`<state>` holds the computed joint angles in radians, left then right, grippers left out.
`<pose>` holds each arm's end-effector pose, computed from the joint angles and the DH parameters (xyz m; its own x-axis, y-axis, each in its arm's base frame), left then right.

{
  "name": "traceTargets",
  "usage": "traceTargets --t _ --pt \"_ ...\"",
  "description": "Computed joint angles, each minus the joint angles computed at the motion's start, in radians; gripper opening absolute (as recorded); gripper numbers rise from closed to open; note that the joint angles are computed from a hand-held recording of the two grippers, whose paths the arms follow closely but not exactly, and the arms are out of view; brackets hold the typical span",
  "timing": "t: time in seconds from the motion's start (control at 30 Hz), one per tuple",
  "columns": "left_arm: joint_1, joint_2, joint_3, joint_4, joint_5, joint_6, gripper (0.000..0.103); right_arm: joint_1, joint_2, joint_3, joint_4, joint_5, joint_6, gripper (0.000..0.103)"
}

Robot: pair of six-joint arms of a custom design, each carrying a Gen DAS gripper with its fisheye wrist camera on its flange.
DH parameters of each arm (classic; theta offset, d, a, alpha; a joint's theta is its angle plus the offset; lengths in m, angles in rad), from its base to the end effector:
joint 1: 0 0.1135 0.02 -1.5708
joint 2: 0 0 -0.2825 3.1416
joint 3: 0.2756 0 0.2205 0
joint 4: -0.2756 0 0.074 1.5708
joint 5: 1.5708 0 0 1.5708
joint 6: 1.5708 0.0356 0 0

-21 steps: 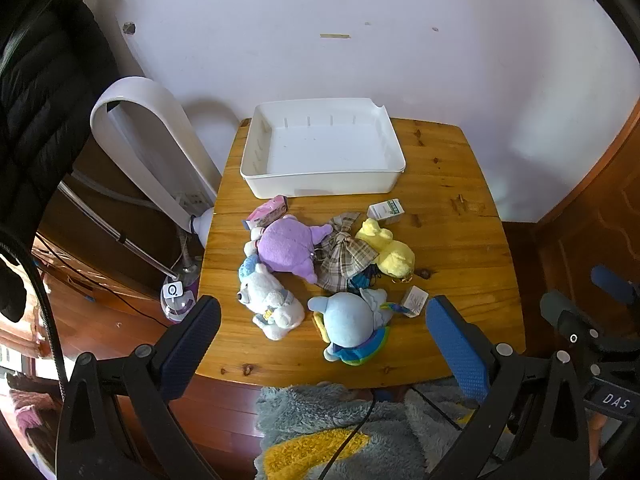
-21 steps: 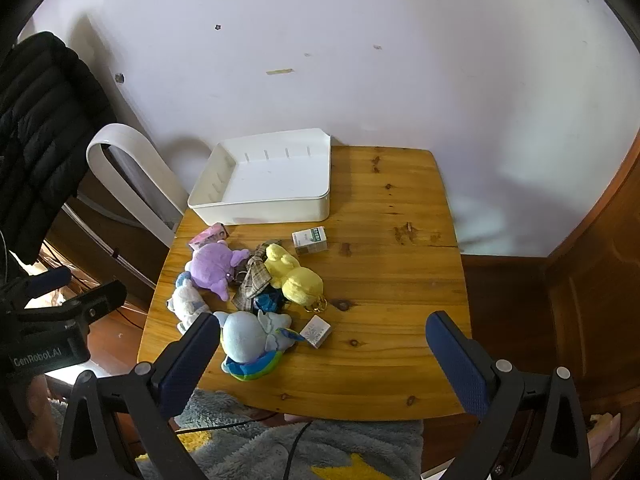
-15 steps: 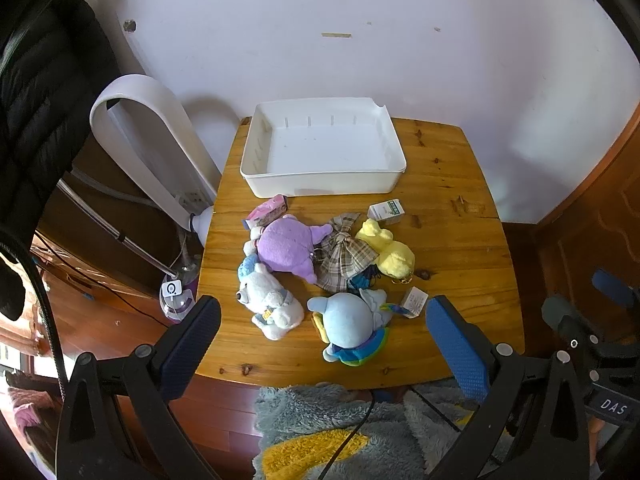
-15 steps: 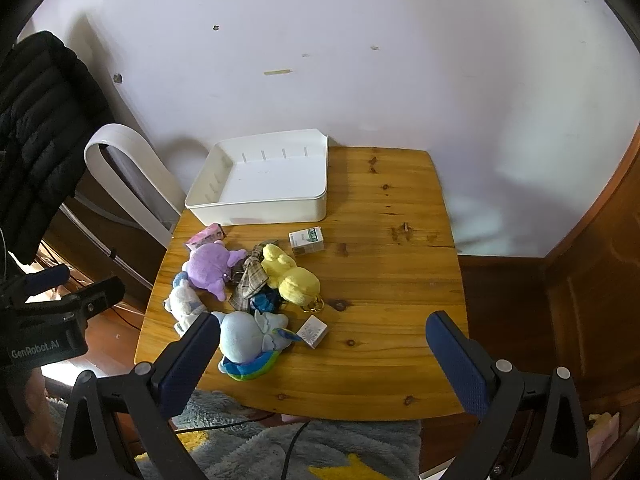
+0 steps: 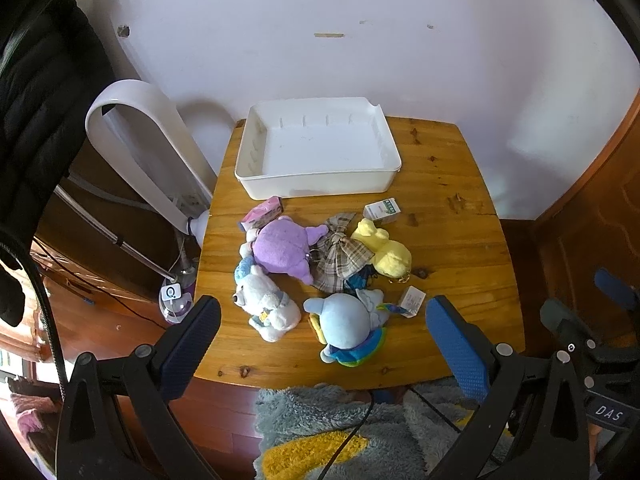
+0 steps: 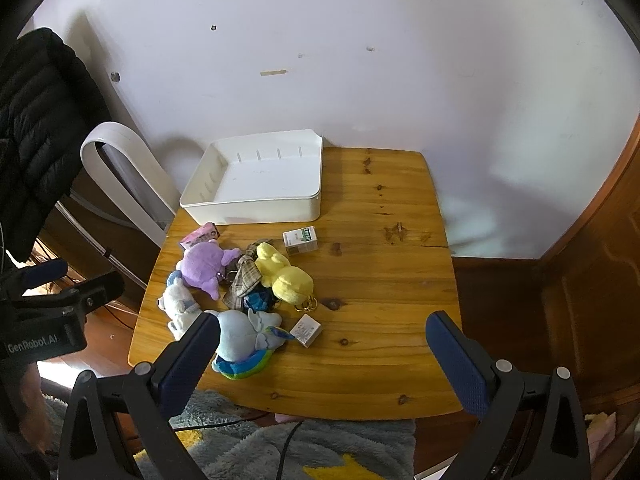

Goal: Organize objects

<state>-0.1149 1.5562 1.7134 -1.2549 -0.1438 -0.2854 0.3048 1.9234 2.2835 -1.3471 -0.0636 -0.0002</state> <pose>0.2646 -0.0254 0.3912 -0.8622 -0.1810 -0.4731 -0.2023 0.9793 -0.0059 0.3383 0.1088 0.4182 -0.7959 -0.2506 -0.5512 -0.3331 0.9414 0.0529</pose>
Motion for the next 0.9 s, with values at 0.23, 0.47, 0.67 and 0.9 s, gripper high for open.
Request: traceTargets --t 0.23,0.47,0.67,0.9 --pt "0.026 0.031 0.034 -0.009 0.040 -0.008 0.102 -0.010 -0.037 -0.067 0.046 0.009 -0.002 0.103" --pt "0.024 0.036 0.046 -0.011 0.045 -0.014 0.102 -0.019 -0.031 -0.059 0.042 0.001 -0.003 0.103" --pt "0.011 0.039 0.056 -0.017 0.028 -0.019 0.102 -0.015 -0.030 -0.062 0.042 0.005 0.000 0.103" --pt "0.014 0.048 0.064 -0.020 0.032 -0.010 0.102 -0.021 -0.039 -0.088 0.056 -0.001 0.006 0.103"
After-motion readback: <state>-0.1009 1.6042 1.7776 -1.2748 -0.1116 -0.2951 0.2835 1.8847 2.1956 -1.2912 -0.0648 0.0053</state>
